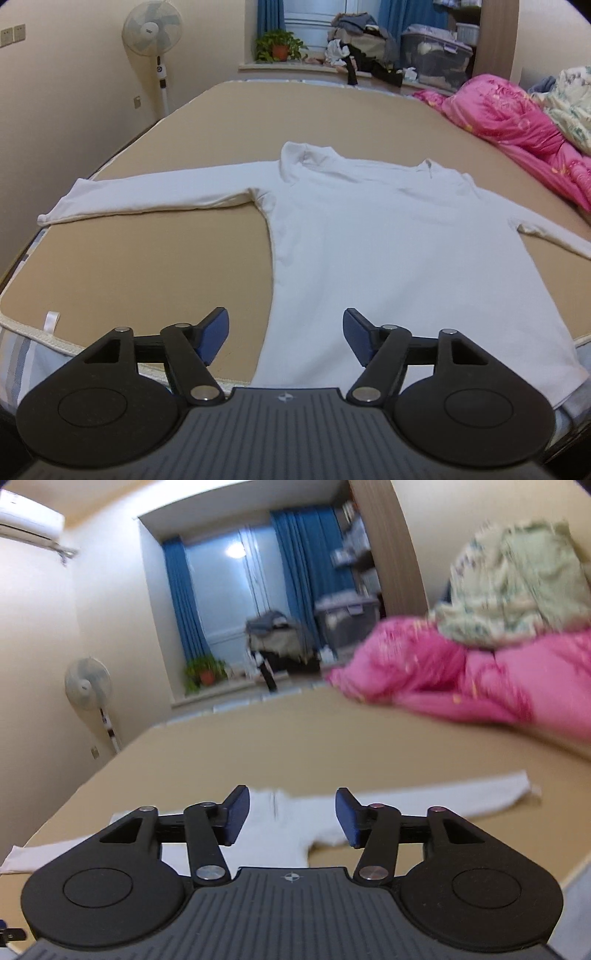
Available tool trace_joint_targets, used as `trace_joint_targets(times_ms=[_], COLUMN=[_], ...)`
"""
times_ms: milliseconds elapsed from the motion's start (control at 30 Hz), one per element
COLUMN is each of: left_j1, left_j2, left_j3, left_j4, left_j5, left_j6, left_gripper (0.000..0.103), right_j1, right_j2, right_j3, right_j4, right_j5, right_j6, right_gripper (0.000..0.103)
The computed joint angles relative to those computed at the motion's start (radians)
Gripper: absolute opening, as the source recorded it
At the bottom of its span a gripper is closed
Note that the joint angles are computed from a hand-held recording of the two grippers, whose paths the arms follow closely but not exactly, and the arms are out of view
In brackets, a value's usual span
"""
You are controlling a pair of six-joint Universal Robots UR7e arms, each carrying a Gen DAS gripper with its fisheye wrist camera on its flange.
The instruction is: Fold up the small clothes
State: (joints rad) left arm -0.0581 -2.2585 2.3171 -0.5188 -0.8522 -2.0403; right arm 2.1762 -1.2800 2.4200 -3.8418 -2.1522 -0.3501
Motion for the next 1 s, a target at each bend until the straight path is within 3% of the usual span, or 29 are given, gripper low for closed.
trace_joint_targets(times_ms=[100, 167, 200, 300, 567, 767, 1000], left_j1=[-0.014, -0.022, -0.02, 0.012, 0.041, 0.09, 0.097], left_j2=[-0.019, -0.033, -0.039, -0.056, -0.104, -0.073, -0.055], left_j3=[-0.004, -0.005, -0.006, -0.013, -0.039, -0.043, -0.033], left_j4=[0.007, 0.01, 0.008, -0.03, -0.086, -0.113, -0.076], left_j5=[0.003, 0.004, 0.009, 0.041, 0.123, 0.138, 0.162], left_j6=[-0.007, -0.011, -0.007, 0.034, 0.039, 0.083, 0.063], left_gripper=[0.086, 0.087, 0.087, 0.103, 0.103, 0.102, 0.082], right_j1=[-0.056, -0.075, -0.083, -0.098, -0.116, -0.105, -0.098], right_j2=[0.003, 0.005, 0.001, 0.026, 0.052, 0.063, 0.069], right_j3=[0.02, 0.012, 0.009, -0.006, -0.021, -0.023, -0.029], right_j4=[-0.014, 0.061, 0.068, 0.045, 0.08, 0.08, 0.084], right_j5=[0.008, -0.038, -0.025, -0.018, -0.003, -0.017, -0.038], right_j6=[0.013, 0.104, 0.132, 0.153, 0.203, 0.197, 0.186], right_gripper=[0.055, 0.055, 0.055, 0.054, 0.054, 0.054, 0.054])
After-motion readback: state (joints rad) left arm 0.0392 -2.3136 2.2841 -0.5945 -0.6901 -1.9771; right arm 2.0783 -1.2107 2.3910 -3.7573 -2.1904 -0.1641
